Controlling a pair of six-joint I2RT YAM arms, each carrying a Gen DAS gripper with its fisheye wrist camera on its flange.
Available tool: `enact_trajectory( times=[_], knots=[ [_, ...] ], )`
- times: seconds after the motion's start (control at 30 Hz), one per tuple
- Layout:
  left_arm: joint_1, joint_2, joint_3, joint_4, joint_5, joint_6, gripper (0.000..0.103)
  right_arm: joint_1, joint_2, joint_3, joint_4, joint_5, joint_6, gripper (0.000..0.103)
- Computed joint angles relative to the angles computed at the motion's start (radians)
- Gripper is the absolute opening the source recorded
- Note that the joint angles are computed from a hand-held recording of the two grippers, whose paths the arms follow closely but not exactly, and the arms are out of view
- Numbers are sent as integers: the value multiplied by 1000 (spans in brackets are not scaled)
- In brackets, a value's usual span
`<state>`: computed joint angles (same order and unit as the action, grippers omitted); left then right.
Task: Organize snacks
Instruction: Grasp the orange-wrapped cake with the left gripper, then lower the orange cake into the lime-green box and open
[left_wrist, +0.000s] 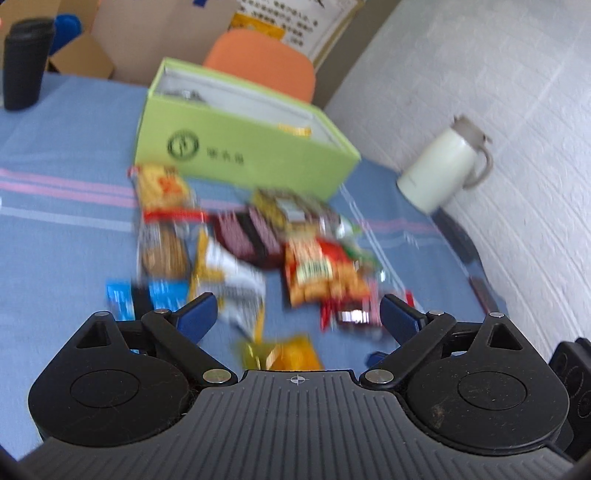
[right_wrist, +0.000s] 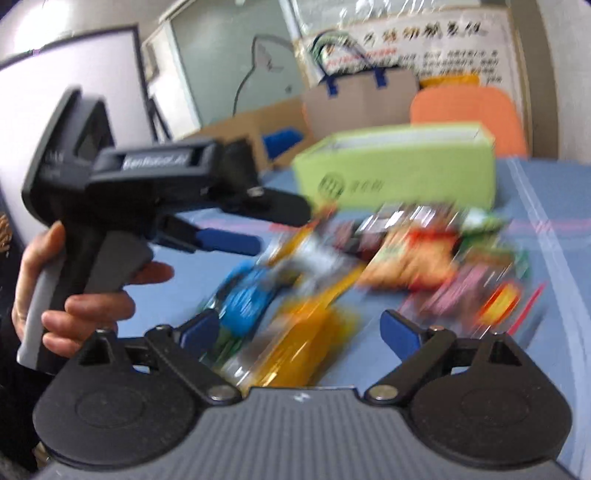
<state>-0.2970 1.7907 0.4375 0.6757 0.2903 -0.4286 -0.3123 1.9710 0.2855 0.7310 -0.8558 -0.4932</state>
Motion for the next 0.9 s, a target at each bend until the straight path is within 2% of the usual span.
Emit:
enact_trajectory(
  times=[0.17, 0.43, 0.53, 0.6, 0.67, 0.7, 0.77, 0.83, 0.9],
  knots=[
    [-74, 31, -23, 13, -10, -2, 79, 56, 66, -96, 223, 99, 35, 93],
    [-149, 76, -20, 17, -162, 4, 76, 111, 137, -113, 371, 166, 79, 93],
    [-164, 80, 0, -22, -200, 29, 70, 125, 164, -77, 341, 166, 102, 92],
    [-182, 83, 3, -30, -227, 46, 58, 130, 194, -86, 402, 168, 97, 92],
    [-192, 97, 18, -41, -238, 72, 43, 122, 187, -70, 366, 138, 88, 81],
    [-181, 101, 20, -34, -217, 64, 35, 118, 170, -62, 334, 135, 80, 80],
    [-146, 109, 28, -30, -142, 51, 23, 105, 124, -34, 234, 126, 52, 69],
    [-126, 99, 31, -20, -102, 31, 22, 94, 65, -25, 168, 110, 43, 68],
    [-122, 69, 36, -19, -99, 43, 22, 99, 17, -41, 186, 118, 52, 68]
  ],
)
